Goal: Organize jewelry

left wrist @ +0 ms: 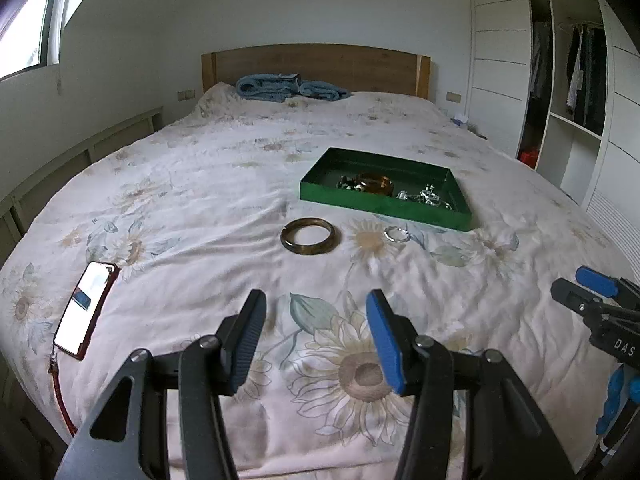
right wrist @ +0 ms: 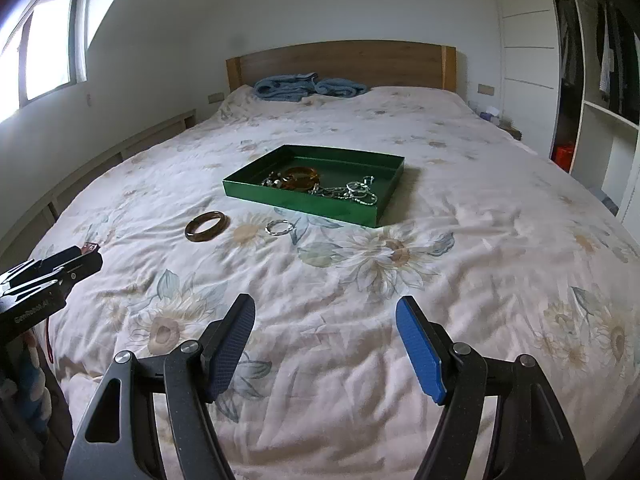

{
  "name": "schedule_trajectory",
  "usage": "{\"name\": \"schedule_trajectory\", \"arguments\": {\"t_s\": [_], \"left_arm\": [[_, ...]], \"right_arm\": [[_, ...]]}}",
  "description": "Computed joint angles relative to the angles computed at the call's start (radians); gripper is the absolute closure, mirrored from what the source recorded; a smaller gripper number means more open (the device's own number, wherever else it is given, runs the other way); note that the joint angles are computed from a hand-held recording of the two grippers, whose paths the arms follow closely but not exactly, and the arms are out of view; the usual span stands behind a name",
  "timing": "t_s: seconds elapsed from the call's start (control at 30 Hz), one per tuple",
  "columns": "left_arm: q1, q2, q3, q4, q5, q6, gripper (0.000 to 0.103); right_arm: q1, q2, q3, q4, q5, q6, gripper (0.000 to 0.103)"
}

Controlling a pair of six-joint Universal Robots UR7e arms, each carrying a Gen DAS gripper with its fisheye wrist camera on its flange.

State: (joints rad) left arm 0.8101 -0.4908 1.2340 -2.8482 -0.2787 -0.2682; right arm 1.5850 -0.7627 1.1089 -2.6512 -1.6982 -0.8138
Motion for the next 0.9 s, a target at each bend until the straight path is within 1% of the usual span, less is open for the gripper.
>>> {"name": "schedule_trajectory", "arguments": {"t_s": [0.33,0.67,0.9], "left_arm": [[0.022,0.002,-0.011,0.042,-0.021,-0.032,0.053],[0.036,0.001,-0.019,0.056,-0.036,-0.033,0.053],[0.050,-0.014,-0.025,0.139,-0.054,-0.097,0.053]], "right_arm": [[-0.001,0.028,-0.031,0.024,0.004,-0.006,0.031],[0.002,0.050,-0.055,0.045,0.005,-0.013,0.031],[0.007,0.070,-0.082,0.072,0.008,-0.026,0.031]]}}
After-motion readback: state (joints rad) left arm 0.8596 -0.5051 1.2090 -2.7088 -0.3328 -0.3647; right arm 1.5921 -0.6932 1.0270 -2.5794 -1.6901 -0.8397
